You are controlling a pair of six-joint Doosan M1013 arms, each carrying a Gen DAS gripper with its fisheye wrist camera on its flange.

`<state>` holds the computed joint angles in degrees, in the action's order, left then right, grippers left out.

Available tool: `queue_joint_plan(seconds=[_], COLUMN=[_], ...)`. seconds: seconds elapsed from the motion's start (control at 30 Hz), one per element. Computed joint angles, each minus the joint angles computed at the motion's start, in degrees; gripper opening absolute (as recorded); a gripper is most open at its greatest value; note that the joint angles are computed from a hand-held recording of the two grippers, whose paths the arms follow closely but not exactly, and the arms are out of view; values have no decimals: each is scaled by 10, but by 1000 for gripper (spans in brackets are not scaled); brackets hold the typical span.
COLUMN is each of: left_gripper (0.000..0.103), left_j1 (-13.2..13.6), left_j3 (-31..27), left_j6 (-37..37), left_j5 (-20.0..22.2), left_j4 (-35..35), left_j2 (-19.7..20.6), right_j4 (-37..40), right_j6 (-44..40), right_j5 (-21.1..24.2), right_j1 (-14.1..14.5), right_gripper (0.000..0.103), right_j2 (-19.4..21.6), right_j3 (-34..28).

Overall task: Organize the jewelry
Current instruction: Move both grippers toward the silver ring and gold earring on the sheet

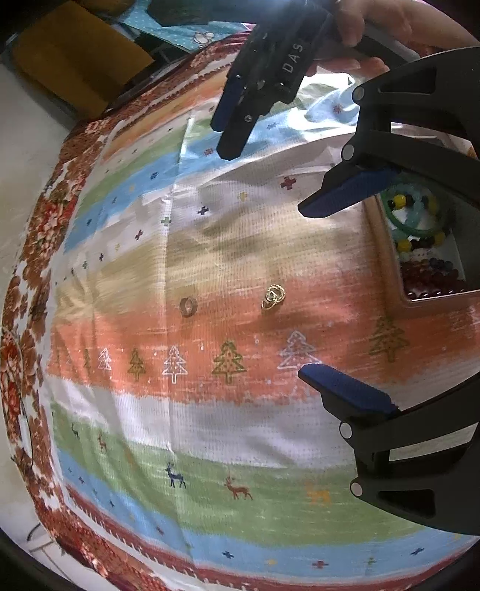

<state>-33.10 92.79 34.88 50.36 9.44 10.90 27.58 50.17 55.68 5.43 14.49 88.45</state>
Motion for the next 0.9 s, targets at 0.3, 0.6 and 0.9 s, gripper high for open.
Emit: queue_joint_plan(seconds=[0.3, 0.6, 0.9], left_gripper=[80, 79, 75], left_j1=[10, 19, 28], left_j3=[-22, -36, -35], left_j6=[79, 150, 184], left_j5=[12, 27, 16], left_j4=[-30, -59, -66], left_j2=[25, 49, 57], right_j4=[-22, -54, -43], right_j6=[14, 17, 19], right_j5=[0, -7, -3], right_j1=[12, 35, 42], right_gripper=[71, 71, 71], right_j2=[17, 38, 64], right_j3=[-15, -29, -48])
